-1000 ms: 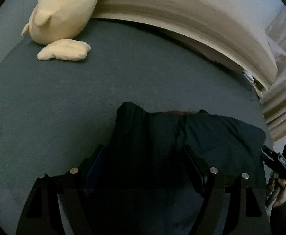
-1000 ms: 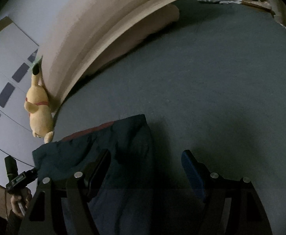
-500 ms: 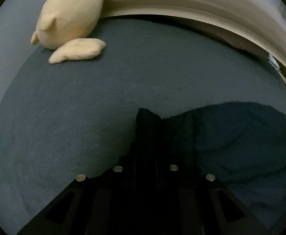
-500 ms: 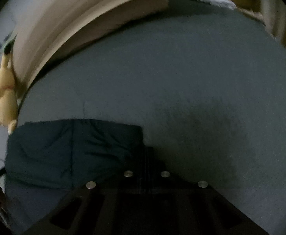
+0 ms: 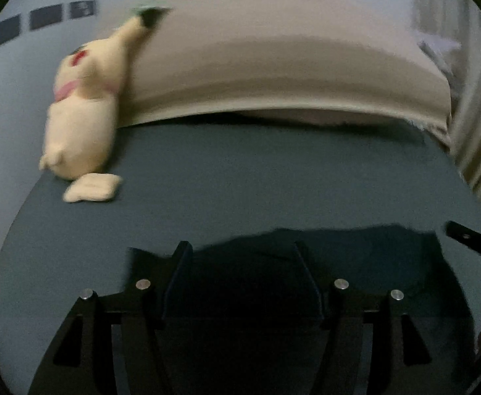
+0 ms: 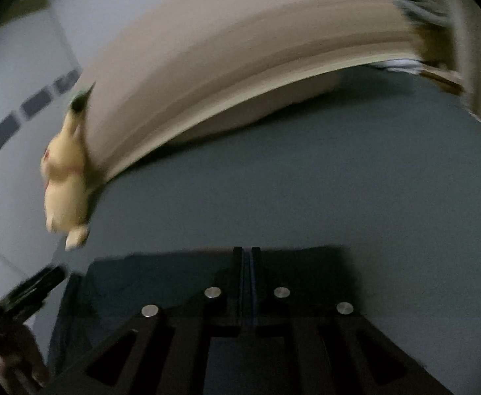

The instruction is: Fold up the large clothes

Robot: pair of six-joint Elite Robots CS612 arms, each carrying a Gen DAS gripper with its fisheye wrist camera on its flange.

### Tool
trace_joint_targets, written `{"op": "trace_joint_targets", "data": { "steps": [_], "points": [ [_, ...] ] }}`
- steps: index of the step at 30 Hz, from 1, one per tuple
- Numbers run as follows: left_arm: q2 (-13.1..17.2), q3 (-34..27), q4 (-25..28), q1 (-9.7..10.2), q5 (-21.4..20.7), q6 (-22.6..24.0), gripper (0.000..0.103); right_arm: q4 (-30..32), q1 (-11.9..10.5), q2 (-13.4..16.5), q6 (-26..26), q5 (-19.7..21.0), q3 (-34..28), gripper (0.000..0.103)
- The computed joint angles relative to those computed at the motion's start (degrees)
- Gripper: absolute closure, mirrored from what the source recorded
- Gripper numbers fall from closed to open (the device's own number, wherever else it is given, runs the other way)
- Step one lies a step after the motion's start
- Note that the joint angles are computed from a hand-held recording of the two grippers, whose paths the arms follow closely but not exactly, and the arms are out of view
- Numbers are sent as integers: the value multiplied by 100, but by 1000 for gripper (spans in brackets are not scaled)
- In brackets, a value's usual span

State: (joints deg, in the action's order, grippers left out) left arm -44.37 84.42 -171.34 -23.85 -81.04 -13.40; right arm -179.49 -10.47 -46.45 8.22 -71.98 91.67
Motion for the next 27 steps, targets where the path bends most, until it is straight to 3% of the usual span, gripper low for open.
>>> {"op": "trace_joint_targets", "data": {
  "steps": [5, 7, 12, 15, 17, 18, 19, 22, 27],
  "points": [
    [336, -396, 798, -103, 139, -24, 38, 455, 224, 267, -315, -382, -253, 95],
    [410, -449, 761, -66, 104, -186, 31, 500, 179, 344, -269, -288, -303, 94],
    [546, -534, 722, -49, 150, -107, 29, 631, 69, 462, -56, 79, -349, 94],
    [526, -486, 684, -69, 203, -126, 27, 482, -26, 389, 95, 386, -123, 93],
    [410, -372, 628, -72, 43, -197, 27, 422, -87, 295, 86, 385, 11, 78],
    [393, -342, 560, -11, -115, -227, 27, 374, -27, 274, 172, 355, -5, 28],
    [330, -287, 559, 24, -236, -339, 27, 282, -50, 230, 194, 457, 60, 1],
    [158, -148, 484, 66, -433, -463, 28, -201, -114, -10, -78, 809, 404, 0],
    [-153, 234, 94, -10, -217, -271, 28, -355, -25, -251, -365, 502, 645, 0]
  ]
}}
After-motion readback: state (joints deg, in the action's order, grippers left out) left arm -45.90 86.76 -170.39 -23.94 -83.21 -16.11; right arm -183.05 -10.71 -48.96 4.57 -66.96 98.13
